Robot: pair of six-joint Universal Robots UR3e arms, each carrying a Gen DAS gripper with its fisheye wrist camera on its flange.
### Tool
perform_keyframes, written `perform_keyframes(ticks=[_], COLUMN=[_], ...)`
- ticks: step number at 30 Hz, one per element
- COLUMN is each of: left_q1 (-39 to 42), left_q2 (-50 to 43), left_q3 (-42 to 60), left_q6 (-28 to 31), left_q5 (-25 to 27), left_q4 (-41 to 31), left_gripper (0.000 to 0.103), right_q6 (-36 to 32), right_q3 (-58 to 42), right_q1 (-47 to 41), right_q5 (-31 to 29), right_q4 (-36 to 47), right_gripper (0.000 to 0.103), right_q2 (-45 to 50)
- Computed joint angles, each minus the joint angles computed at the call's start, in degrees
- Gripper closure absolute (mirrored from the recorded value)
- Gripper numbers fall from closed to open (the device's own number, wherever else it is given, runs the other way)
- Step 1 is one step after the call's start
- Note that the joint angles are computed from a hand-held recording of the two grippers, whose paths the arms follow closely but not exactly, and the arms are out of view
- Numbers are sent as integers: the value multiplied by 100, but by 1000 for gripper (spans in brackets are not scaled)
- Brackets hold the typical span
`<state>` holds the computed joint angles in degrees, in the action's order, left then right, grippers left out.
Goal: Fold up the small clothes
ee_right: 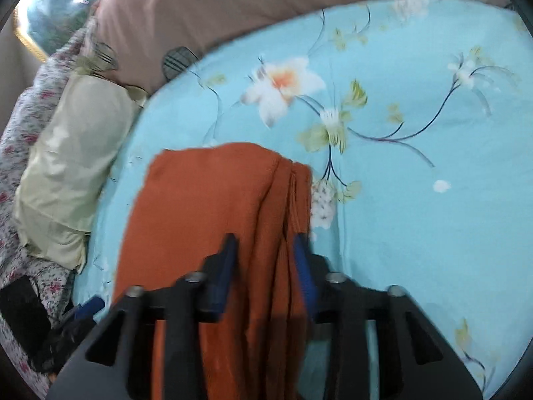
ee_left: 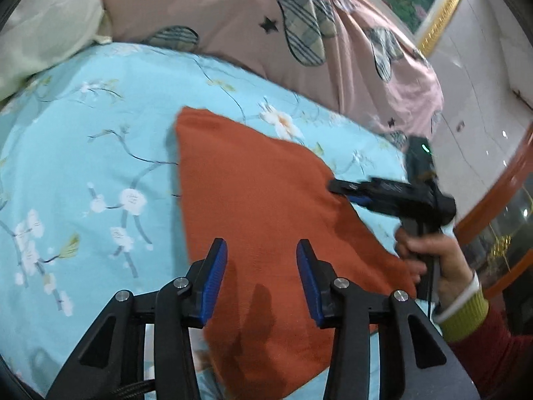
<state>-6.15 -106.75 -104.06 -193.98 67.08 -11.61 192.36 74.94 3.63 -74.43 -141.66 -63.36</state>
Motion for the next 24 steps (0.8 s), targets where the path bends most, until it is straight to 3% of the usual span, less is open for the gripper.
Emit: perform_keyframes(ticks=[1,4,7,9,12,14,18,20,24], left_q1=[-78,-197,-336,-480,-553,-483,-522,-557,-730], left_q2=[-129,-266,-426,-528,-353,8,936,1415,1907], left_q3=[210,359,510,646,516,142,-861,-1476,-2431], left_q6=[24,71,50,88,69,109,304,251,113], left_q5=[63,120,251,484,669,632,1053,1237,1506], left_q4=[-206,-277,-350,-443,-498,-446,-275,-98,371], left_gripper=[68,69,69,69,68,66,60,58,57], right_q6=[-2,-17,25,67,270,320,267,327,237], right_q3=[24,573,706,750,1106,1452,2728,3597,5032], right_q1=[-7,11,50,-51,-188,-171,-189,-177,-216], right_q5=[54,81,-349,-306,-62,-96,58,97,412], right_q4=[-120,-899,-865,-783,-1033,-1196,-1551,-1903,-2453], right_gripper=[91,92,92,92,82,80,77,61,55], right_q2=[-34,-469,-457,-297,-388,-733,-1918,-2608,-3631])
